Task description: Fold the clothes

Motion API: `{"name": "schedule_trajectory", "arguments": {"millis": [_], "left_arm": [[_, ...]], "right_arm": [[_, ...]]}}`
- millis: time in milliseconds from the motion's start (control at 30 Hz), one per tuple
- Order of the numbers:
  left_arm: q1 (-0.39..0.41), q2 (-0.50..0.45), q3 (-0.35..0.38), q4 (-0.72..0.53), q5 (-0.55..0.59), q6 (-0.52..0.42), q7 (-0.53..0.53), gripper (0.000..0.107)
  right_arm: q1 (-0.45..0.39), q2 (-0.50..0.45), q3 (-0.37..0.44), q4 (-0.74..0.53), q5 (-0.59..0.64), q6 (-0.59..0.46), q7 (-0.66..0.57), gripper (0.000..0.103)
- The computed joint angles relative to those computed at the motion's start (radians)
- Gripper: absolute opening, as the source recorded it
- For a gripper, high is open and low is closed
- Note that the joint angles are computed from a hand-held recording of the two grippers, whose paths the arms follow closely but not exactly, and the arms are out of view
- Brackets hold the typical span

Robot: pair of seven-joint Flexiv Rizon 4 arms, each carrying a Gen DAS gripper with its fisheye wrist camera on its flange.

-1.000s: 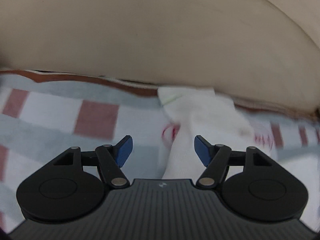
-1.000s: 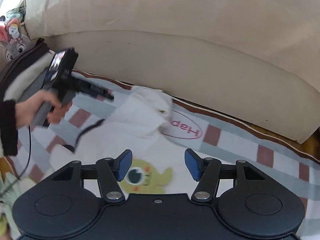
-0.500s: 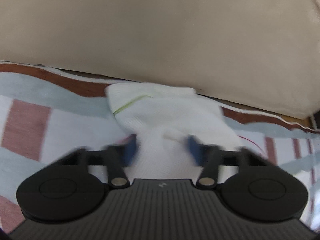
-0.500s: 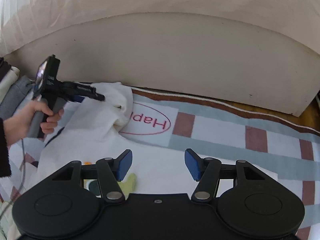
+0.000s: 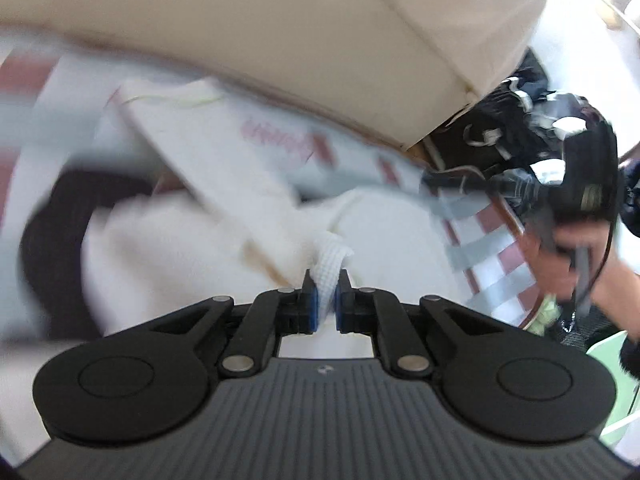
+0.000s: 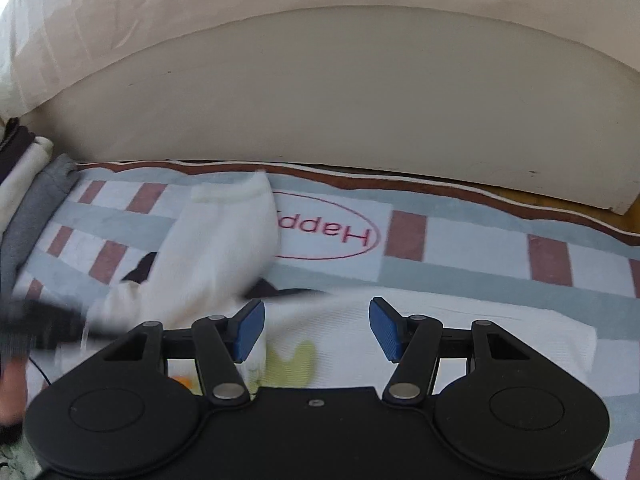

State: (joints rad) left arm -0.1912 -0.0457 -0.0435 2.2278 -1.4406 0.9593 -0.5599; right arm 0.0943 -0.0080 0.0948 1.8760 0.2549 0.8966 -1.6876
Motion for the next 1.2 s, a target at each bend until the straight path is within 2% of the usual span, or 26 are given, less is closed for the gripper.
{"name": "schedule_trajectory", "arguments": {"millis": [67,100,133,200,300,400,500,667,700,833,867,900,967,1067,1100,1200], "left_arm": [[-0.017,0.021,0.001,0.063,-0.017,0.062,0.013,0.007],[-0.017,0.030,0.007,0.085,0.023,0.085,-0.003,0.007],[-0.002,0.056,0.028,0.104,0.114,0.064,-0.044,0.007],[0.001,0.053,0.026,0.110,0.171,0.084,-0.049,0.007],[0.004,0.046,0.026,0.104,0.095,0.045,0.002,0.007],[0.022,0.029,0.030,0.091,0.117,0.008,-0.003,0.007],[0.039,0.022,0.035,0.087,0.105,-0.033,-0.004,0.007],[0.062,0.009,0.037,0.078,0.131,-0.081,-0.019,0.007],[0.064,0.010,0.037,0.077,0.139,-0.082,-0.019,0.007],[0.043,0.030,0.023,0.076,0.124,-0.006,0.043,0.007],[0.039,0.035,0.023,0.076,0.117,0.003,0.055,0.007],[0.035,0.039,0.023,0.078,0.106,0.009,0.066,0.007],[0.026,0.041,0.020,0.080,0.089,0.045,0.078,0.009],[-0.008,0.037,0.000,0.084,0.020,0.192,0.098,0.010],[-0.014,0.035,0.000,0.081,-0.004,0.213,0.111,0.010],[-0.020,0.028,0.004,0.074,-0.021,0.247,0.119,0.022]], "right_arm": [[0.010,-0.008,0.007,-0.005,-0.003,-0.010,0.016,0.064],[0.015,-0.012,0.011,-0.008,-0.005,-0.016,0.026,0.064],[0.022,-0.023,0.015,-0.012,-0.008,-0.017,0.033,0.064],[0.037,-0.052,0.024,-0.024,-0.018,-0.014,0.046,0.064],[0.057,-0.098,0.038,-0.046,-0.032,-0.010,0.065,0.064],[0.071,-0.168,0.044,-0.080,-0.036,-0.011,0.122,0.064],[0.094,-0.233,0.037,-0.094,-0.111,0.004,0.234,0.064],[0.089,-0.289,0.057,-0.108,-0.120,0.066,0.317,0.064],[0.083,-0.299,0.065,-0.114,-0.108,0.076,0.319,0.064],[0.047,-0.329,0.128,-0.133,-0.017,0.089,0.196,0.066],[0.057,-0.328,0.132,-0.121,-0.036,0.106,0.161,0.044],[0.073,-0.324,0.130,-0.104,-0.075,0.130,0.124,0.007],[0.117,-0.310,0.102,-0.070,-0.167,0.186,0.140,0.007],[0.156,-0.279,0.054,-0.043,-0.280,0.304,0.216,0.006],[0.167,-0.263,0.030,-0.033,-0.326,0.348,0.260,0.006],[0.203,-0.203,-0.074,0.009,-0.518,0.493,0.457,0.006]]}}
